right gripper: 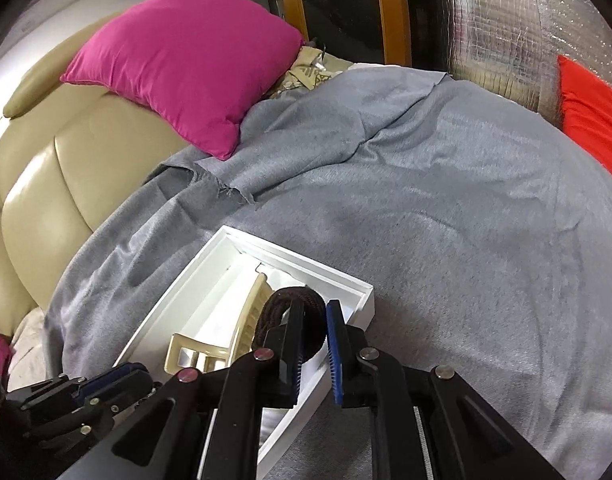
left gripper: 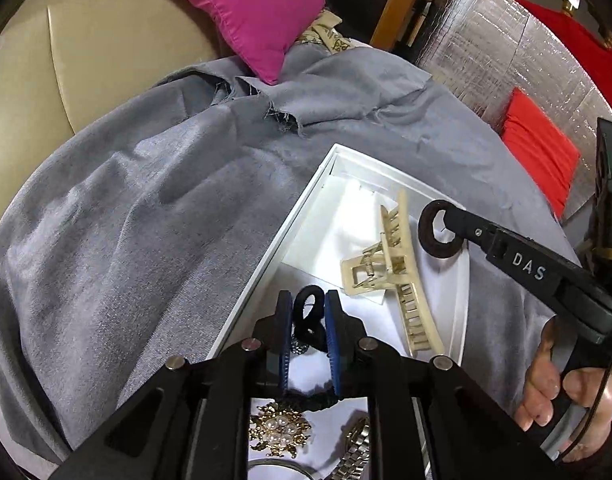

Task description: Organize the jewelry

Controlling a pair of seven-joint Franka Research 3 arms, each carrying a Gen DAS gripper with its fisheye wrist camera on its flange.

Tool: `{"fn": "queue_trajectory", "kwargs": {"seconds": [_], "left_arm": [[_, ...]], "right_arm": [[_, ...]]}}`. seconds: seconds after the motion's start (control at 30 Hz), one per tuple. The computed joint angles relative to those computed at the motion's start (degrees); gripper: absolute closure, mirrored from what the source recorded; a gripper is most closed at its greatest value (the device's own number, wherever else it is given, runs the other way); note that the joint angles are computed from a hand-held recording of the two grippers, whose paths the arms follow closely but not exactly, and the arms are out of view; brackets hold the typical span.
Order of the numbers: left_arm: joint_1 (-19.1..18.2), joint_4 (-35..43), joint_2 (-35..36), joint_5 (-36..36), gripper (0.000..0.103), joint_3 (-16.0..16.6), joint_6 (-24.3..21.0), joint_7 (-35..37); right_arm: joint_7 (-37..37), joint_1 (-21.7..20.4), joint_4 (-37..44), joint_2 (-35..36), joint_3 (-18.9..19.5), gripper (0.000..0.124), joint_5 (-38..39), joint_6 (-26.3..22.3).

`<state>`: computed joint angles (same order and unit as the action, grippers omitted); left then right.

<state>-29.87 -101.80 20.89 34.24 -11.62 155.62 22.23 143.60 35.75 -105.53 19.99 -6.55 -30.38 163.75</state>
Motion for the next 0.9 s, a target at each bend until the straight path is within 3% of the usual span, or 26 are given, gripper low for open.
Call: {"fn": "queue_trajectory", "kwargs": {"seconds": [0.1,0.5,0.6,0.9], "left_arm": [[0.09,0.54,0.39,-0.70,0.054,-0.44,-0.75,1.15],[-1.48,-0.13,-1.84,5.50,0.049,0.96,-3.43,-2.23],[-0.88,-1.43,-2.98,6.38,0.048,0.74,-2.20,-4.01],[-1.11,-2.54,-5.14,11.39,0.041,0.32,-5.38,-8.64]], "right_arm": [[0.99,0.52,0.54,0.25,-0.35,0.110,-0.76,-0.75],[3.20,0.28,-1.53,-1.87,-0.03,0.109,-1.86,-0.59],[4.23,-0.13,-2.48,-2.84,0.41,0.109,-2.45,-0.13],[10.95,-0.76,-6.90,-7.53,1.81,0.109,-9.77,-0.97]]}}
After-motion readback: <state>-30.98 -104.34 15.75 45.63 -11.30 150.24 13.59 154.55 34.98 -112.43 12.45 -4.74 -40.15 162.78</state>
